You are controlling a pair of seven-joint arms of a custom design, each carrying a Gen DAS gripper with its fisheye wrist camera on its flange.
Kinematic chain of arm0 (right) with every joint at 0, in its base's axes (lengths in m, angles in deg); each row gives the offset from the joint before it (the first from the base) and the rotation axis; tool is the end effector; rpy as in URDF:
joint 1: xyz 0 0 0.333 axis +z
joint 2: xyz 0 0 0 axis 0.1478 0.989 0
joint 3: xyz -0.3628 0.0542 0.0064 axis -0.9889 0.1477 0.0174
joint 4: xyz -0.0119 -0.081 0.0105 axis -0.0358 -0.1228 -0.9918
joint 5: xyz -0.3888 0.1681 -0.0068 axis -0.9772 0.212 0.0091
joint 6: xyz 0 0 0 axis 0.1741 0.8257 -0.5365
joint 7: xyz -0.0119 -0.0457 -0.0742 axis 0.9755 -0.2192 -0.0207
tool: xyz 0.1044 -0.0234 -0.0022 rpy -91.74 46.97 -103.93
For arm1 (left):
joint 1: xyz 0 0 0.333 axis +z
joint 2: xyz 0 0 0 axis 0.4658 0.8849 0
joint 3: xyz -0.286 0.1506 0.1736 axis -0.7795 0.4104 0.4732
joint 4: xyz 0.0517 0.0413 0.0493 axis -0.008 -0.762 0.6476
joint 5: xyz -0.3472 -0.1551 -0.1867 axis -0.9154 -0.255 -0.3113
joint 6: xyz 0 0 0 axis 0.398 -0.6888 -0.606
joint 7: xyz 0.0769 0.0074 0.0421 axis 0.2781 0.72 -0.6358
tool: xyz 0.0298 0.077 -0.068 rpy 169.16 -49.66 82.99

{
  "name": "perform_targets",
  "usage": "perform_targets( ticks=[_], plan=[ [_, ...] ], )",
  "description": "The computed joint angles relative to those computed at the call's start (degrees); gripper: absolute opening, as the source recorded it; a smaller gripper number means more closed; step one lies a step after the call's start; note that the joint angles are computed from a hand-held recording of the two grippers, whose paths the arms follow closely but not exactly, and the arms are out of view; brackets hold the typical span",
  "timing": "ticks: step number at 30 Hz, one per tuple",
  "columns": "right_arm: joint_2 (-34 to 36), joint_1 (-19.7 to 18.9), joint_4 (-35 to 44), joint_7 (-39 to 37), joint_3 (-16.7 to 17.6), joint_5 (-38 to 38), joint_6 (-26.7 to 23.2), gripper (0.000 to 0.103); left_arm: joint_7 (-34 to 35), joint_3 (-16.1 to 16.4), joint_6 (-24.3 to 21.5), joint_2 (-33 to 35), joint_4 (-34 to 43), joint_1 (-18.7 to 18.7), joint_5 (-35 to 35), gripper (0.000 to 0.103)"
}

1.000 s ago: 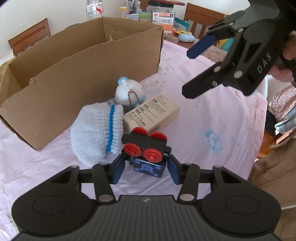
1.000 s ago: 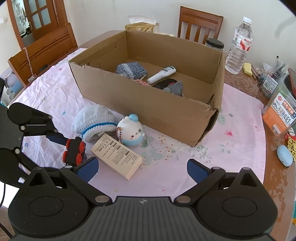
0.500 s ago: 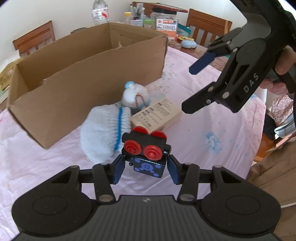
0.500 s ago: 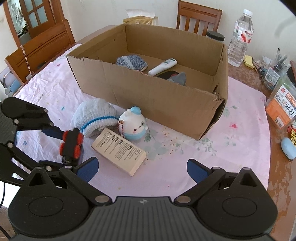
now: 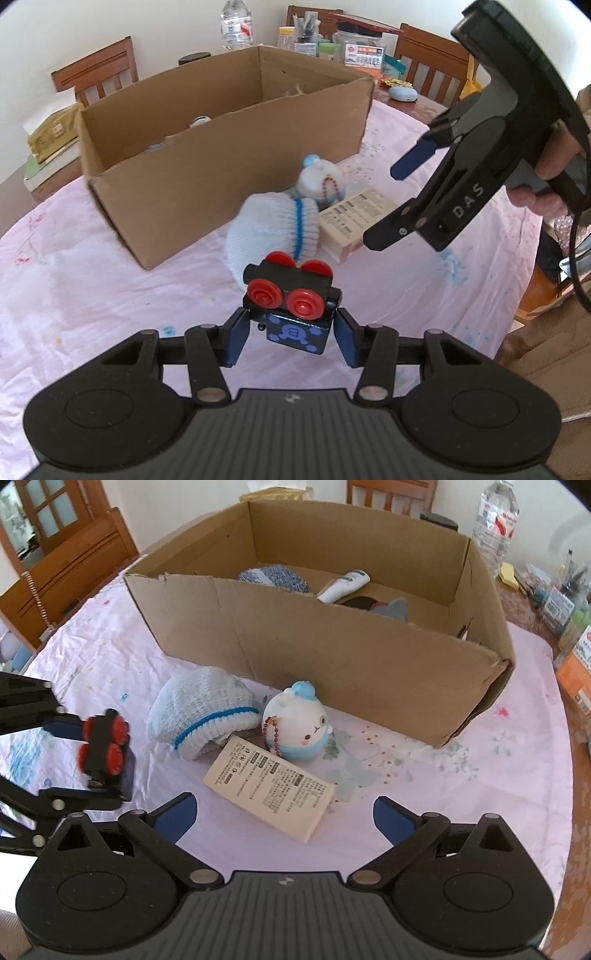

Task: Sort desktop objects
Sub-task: 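Grasp the red-wheeled toy train with the left tool, then lift the toy train with the left tool while the right tool grasps the paper card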

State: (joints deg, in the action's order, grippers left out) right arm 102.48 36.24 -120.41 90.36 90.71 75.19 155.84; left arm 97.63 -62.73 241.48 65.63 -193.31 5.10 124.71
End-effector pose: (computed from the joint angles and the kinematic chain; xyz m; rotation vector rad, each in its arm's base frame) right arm 0.5447 0.3774 0.4102 -2.3887 1.1968 -0.1744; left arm 0.4335 -0.3872 0.4044 -1.5002 2.2544 -0.7187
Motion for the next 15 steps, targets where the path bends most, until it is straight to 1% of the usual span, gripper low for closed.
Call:
perform_targets(
  ticks=[6, 9, 11, 15],
  plan=[
    [1.7, 2.5, 1.6, 8.3, -1.6, -3.8, -1.1, 0.103, 3.9, 0.2, 1.1, -1.7, -1.8, 1.3, -1.9, 0.049],
    [2.5, 3.5, 2.1, 12.2, -2.2, -5.8, -1.3, 0.103, 7.5, 0.2, 1.9, -2.8, -2.7, 2.3, -4.5, 0.049],
    [3.1, 5.2, 2.6, 16.8, -3.6, -9.2, -1.3, 0.103, 9.1, 0.3, 2.3, -3.4, -3.0, 2.8, -5.6, 0.049],
    [4.1, 6.7, 3.6, 23.7, -5.0, -13.7, -1.5, 0.103, 11.9, 0.3, 2.8, -4.1, -3.3, 3.7, -7.7, 0.049]
  ],
)
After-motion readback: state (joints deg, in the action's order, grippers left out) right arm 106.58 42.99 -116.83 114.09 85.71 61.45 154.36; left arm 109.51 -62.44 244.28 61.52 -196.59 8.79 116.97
